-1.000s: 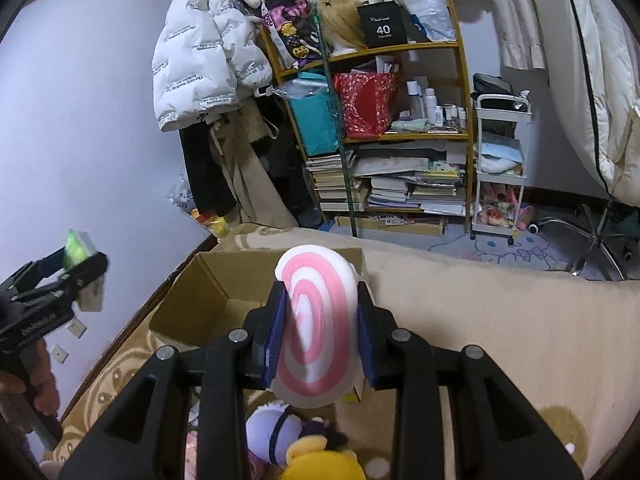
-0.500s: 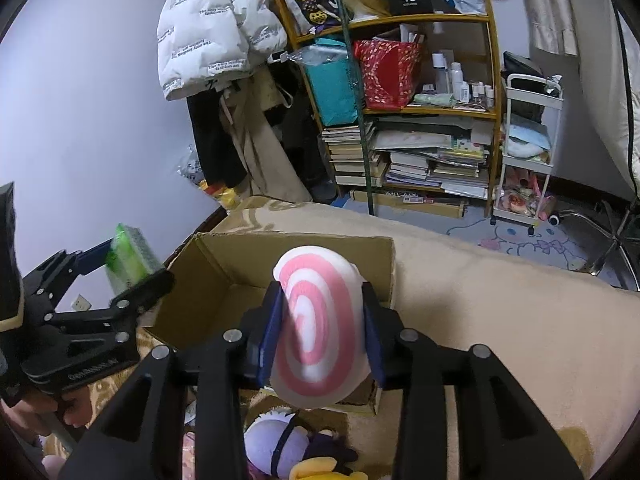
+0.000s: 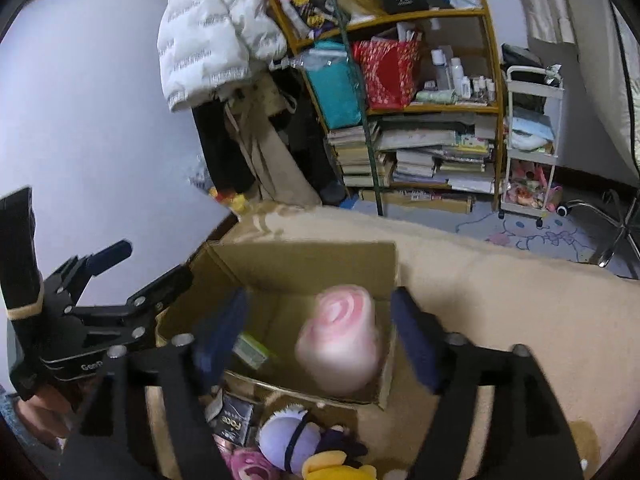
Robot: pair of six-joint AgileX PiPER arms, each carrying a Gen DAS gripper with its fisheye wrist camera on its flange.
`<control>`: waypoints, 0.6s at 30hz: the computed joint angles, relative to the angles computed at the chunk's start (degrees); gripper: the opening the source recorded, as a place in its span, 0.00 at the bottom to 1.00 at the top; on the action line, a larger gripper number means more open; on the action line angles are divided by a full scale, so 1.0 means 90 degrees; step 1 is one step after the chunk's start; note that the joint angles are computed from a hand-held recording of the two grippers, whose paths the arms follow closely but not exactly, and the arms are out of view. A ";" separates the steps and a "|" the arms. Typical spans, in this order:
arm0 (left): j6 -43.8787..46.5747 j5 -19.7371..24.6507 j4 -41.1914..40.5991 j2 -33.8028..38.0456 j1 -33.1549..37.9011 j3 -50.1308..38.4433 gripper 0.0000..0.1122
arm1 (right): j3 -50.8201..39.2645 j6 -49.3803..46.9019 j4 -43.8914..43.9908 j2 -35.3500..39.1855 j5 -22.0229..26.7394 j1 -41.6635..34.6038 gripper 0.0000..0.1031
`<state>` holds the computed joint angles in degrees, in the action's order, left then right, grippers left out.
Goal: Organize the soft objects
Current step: 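Carry both items over the cardboard box and open both tools to drop them, then move both tools back to the pile toward the pink bundle and pink bear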
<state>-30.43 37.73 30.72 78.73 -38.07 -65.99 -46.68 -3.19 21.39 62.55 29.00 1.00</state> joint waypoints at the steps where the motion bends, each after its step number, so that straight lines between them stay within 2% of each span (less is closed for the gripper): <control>1: 0.0053 0.0058 -0.0038 -0.0022 0.0026 -0.0036 0.92 | -0.0064 0.0318 -0.0308 -0.0043 0.0036 0.0042 0.91; 5: -0.0184 0.0271 0.0225 -0.0284 0.0054 0.0014 0.92 | -0.0348 0.1512 -0.1472 -0.0176 0.0323 0.0296 0.98; 8: 0.0146 0.0379 -0.0274 -0.0555 0.0267 0.0022 0.92 | -0.0432 0.2542 -0.2541 -0.0427 0.0511 0.0639 1.00; 15: 0.0009 0.0882 -0.0122 -0.1246 0.0194 0.0382 0.92 | -0.0479 0.2870 -0.3003 -0.0802 0.1000 0.0908 1.00; 18: -0.0076 0.1072 -0.0190 -0.1594 0.0190 0.0647 0.92 | -0.0320 0.3332 -0.3413 -0.1021 0.1134 0.1223 1.00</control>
<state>-31.11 47.37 29.01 64.38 -36.37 -60.17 -49.56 26.80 -9.32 53.36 39.20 12.01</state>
